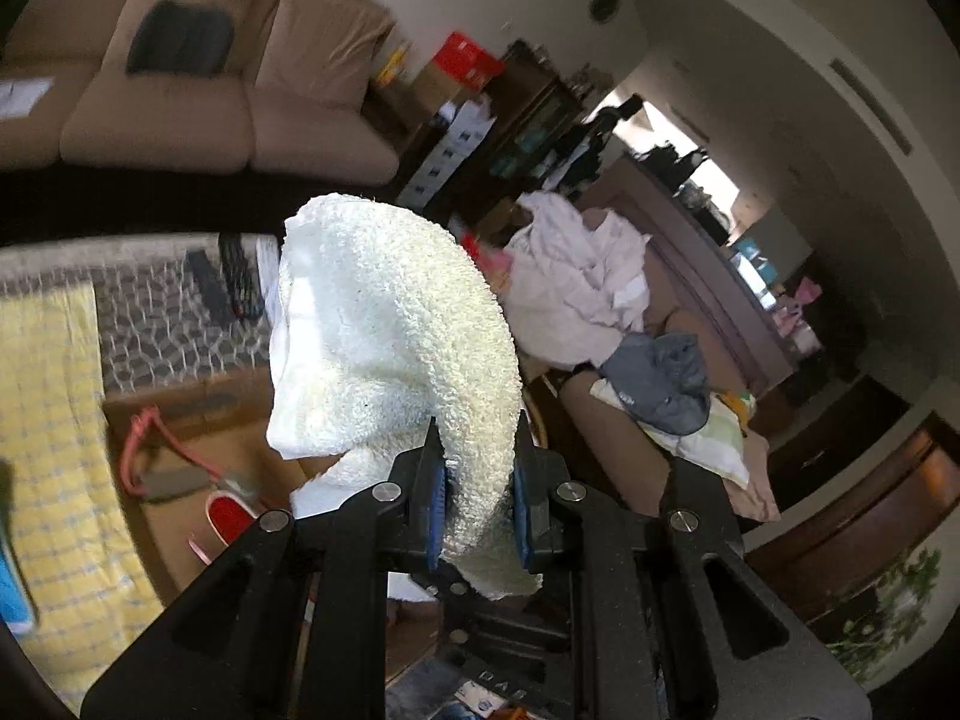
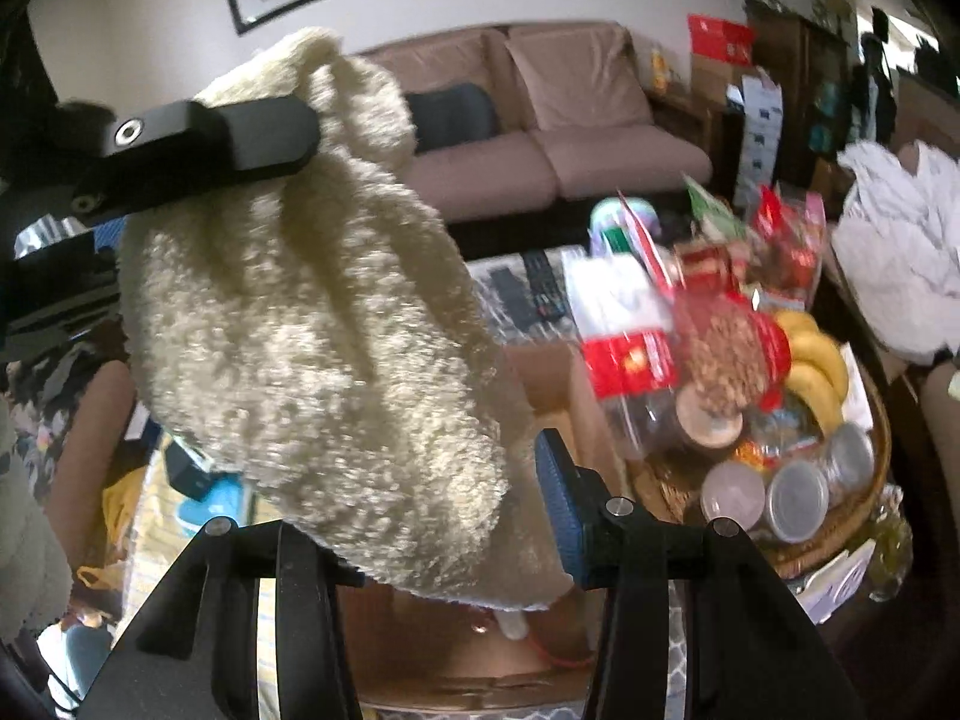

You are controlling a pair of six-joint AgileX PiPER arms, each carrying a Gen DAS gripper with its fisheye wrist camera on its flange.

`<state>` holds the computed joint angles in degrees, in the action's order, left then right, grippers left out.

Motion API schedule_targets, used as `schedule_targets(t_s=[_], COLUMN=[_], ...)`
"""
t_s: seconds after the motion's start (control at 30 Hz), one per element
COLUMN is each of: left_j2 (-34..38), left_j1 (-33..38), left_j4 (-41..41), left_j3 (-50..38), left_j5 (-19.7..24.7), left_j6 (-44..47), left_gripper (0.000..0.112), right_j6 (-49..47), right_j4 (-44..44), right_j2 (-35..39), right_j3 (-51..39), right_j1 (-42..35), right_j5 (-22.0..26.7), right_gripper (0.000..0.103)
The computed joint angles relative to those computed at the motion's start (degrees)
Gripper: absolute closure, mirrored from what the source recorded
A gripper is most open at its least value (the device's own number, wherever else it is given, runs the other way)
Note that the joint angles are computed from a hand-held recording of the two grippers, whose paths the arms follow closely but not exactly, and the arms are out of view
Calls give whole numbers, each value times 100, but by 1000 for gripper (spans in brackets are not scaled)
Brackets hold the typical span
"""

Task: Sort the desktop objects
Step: 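Carry the towel with the left gripper over the cardboard box, then open the left gripper to drop the towel into the box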

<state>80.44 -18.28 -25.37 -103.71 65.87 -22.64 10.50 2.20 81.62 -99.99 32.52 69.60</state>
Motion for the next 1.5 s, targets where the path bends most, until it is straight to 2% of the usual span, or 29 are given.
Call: schedule_targets(t_s=[0.1, 0.3, 0.6, 0.97, 1.0, 1.03, 1.1, 1.13, 1.23, 1.3, 1.5], left_j2=[-72, 126, 737, 970, 915, 845, 648, 557, 245, 2, -692], left_j1=[81, -46, -177, -410, -454, -484, -457, -447, -380, -258, 3], left_j4=[-231, -320, -17, 17, 127, 191, 144, 153, 194, 158, 202], left_j3=[977, 2181, 3098, 3832, 3886, 3919, 4058, 4098, 4138, 4143, 4048], left_j5=[-489, -1167, -1366, -1152, -1128, -1105, -1091, -1072, -924, -770, -187], left_j6=[323, 591, 721, 663, 543, 437, 423, 410, 338, 340, 321], left_gripper=[96, 96, 96, 94, 92, 88, 75, 72, 72, 67, 63], right_j6=[-312, -917, -1162, -801, -725, -648, -649, -641, -641, -729, -187], right_j4=[293, 807, 820, 8, -110, -238, -316, -344, -322, -193, -479], right_j2=[-63, 115, 591, 645, 619, 582, 506, 466, 295, 204, -85], right_j3=[759, 1895, 2489, 2622, 2653, 2691, 2791, 2823, 2868, 2848, 2769], right_j1=[-404, -894, -857, -197, -99, 26, 162, 243, 586, 753, 1369], right_j5=[-399, -1013, -1275, -1142, -1140, -1109, -1057, -1000, -793, -591, -207], right_gripper=[58, 60, 60, 59, 59, 55, 51, 51, 50, 49, 49])
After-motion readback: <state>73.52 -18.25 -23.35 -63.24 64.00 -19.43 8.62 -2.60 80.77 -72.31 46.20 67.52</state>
